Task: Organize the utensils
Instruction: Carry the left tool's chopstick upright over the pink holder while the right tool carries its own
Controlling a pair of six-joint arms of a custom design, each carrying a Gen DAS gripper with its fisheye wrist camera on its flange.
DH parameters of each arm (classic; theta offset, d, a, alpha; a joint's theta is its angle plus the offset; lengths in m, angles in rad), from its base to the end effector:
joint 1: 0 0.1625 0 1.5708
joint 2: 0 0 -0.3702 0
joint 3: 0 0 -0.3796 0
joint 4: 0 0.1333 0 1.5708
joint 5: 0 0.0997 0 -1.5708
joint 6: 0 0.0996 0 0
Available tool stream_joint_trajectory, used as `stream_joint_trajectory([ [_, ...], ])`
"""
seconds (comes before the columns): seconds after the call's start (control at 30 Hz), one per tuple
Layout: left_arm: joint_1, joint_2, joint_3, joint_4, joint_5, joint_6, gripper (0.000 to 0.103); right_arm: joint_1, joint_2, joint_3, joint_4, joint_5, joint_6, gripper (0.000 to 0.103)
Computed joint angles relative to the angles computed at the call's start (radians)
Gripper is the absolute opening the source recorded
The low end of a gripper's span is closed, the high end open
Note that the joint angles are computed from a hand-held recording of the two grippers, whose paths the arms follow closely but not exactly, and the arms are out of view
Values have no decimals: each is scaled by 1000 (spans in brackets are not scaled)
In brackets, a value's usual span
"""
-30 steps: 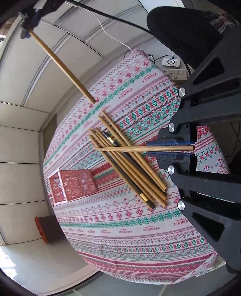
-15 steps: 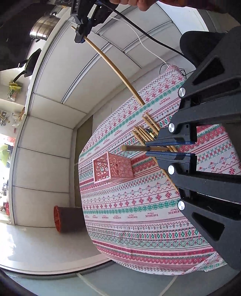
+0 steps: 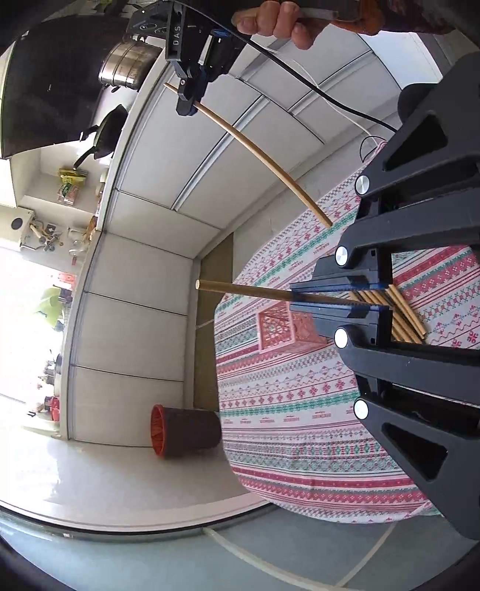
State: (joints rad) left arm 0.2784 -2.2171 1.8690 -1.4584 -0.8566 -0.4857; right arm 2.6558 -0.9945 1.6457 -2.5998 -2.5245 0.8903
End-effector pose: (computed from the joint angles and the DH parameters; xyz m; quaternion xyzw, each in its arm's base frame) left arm -0.1843 -0.2592 0.5376 0.3274 0.8719 -0.3390 0.1332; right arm 0.5704 -0.2423 0.2260 -0.0010 -0.8769 0.4682 0.1090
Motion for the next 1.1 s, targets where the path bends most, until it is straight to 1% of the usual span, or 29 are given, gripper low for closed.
stream_joint_trajectory([
  [0.1,32,58,-24,-116,15,93,4,-15,32,-53,-16,-6,-58,6],
  [0.2,77,130,-48,-267,20,211,4,-35,68,-112,-37,-19,-126,6],
  [0.33,150,221,-68,-446,-5,345,4,-63,106,-174,-88,-17,-220,6],
  [0.43,197,267,-83,-519,-35,388,3,-83,124,-202,-106,-9,-261,6],
  [0.5,211,266,-81,-563,-34,407,3,-92,128,-204,-122,-4,-283,6],
  [0.53,222,266,-86,-573,-47,409,4,-94,128,-200,-134,-6,-297,6],
  [0.63,277,263,-111,-524,-104,386,4,-102,114,-168,-165,3,-309,6],
  [0.67,302,264,-120,-486,-133,371,8,-106,104,-150,-177,10,-305,6],
  [0.7,329,273,-134,-429,-157,355,13,-109,96,-135,-186,16,-299,6],
  [0.73,357,287,-145,-360,-172,341,39,-114,90,-124,-191,24,-290,6],
  [0.77,388,313,-159,-266,-179,323,81,-119,80,-108,-197,32,-278,6],
  [0.8,418,334,-152,-181,-175,308,85,-125,71,-92,-200,41,-264,6],
  [0.83,434,344,-137,-137,-161,301,81,-129,67,-83,-199,48,-250,6],
  [0.9,477,359,-93,-130,-152,338,78,-135,55,-60,-195,54,-226,6],
  [0.93,500,379,-89,-125,-138,328,77,-135,49,-52,-187,54,-214,6],
  [1.0,550,420,-100,-136,-131,319,77,-134,46,-45,-182,52,-202,6],
  [1.03,575,452,-118,-114,-120,304,77,-133,46,-45,-177,49,-201,6],
  [1.1,610,497,-137,-73,-86,268,73,-131,46,-46,-173,46,-207,6],
])
